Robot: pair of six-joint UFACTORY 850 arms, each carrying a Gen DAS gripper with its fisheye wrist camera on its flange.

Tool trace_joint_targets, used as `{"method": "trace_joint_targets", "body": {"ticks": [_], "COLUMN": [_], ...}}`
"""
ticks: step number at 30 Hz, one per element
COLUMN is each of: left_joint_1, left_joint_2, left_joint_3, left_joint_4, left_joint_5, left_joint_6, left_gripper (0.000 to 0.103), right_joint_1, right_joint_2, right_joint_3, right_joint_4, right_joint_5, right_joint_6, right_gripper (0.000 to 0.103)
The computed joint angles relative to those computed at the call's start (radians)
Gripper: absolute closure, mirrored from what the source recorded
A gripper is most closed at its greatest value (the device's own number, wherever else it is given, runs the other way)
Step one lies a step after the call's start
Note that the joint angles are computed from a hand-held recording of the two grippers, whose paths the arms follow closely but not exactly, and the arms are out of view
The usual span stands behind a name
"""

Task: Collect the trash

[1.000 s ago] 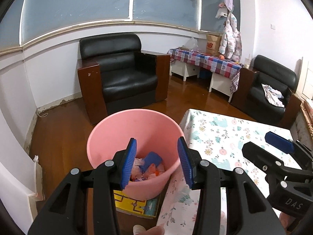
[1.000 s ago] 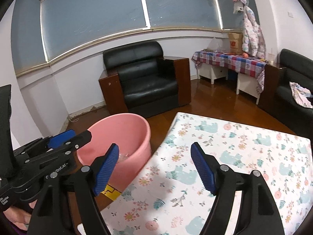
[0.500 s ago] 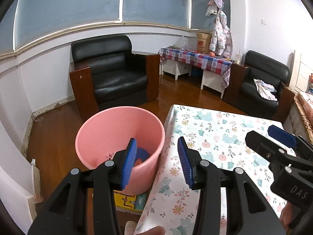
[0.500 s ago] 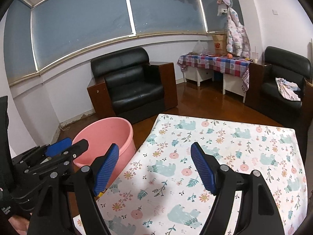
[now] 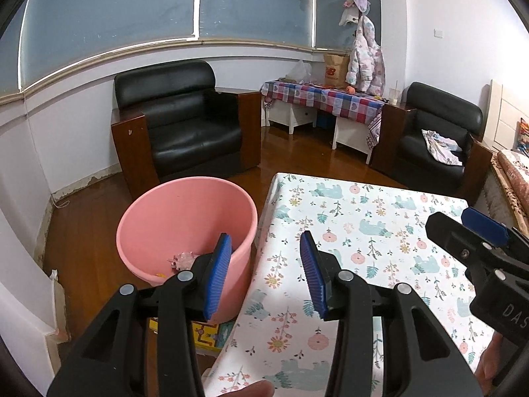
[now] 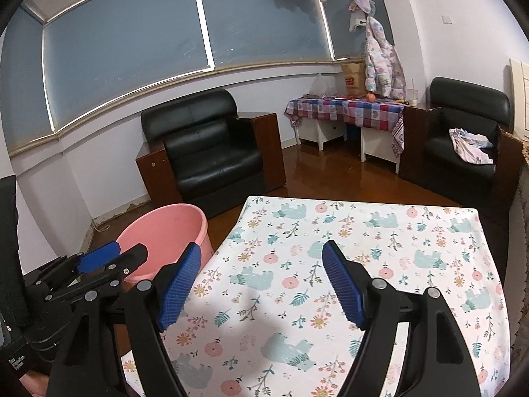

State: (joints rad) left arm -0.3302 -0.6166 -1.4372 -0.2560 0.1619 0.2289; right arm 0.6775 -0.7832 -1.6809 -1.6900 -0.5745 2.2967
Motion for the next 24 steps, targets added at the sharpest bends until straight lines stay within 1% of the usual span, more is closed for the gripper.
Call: {"method": "trace_joint_targets", "body": {"ticks": [14, 24], "left_joint_1": [-0.015, -0.01], "left_joint_2": [0.017, 0.026], "left_joint_3": [0.029, 0.039], "left_joint_4": [0.081, 0.194], "left_joint_5": [0.023, 0.026], "left_joint_6": [-0.061, -0.168], "left_gripper": [0.059, 0.06], "right_joint_1": [0.015, 0.021], "right_joint_2": [0.032, 0.045], "right_joint_3": [0.043, 0.068], "right_joint_4": [-0.015, -0.022], "right_joint_5": [-0.036, -0.052], "right_joint_6": [0.027, 0.043], "right_gripper": [0.029, 0.029]}}
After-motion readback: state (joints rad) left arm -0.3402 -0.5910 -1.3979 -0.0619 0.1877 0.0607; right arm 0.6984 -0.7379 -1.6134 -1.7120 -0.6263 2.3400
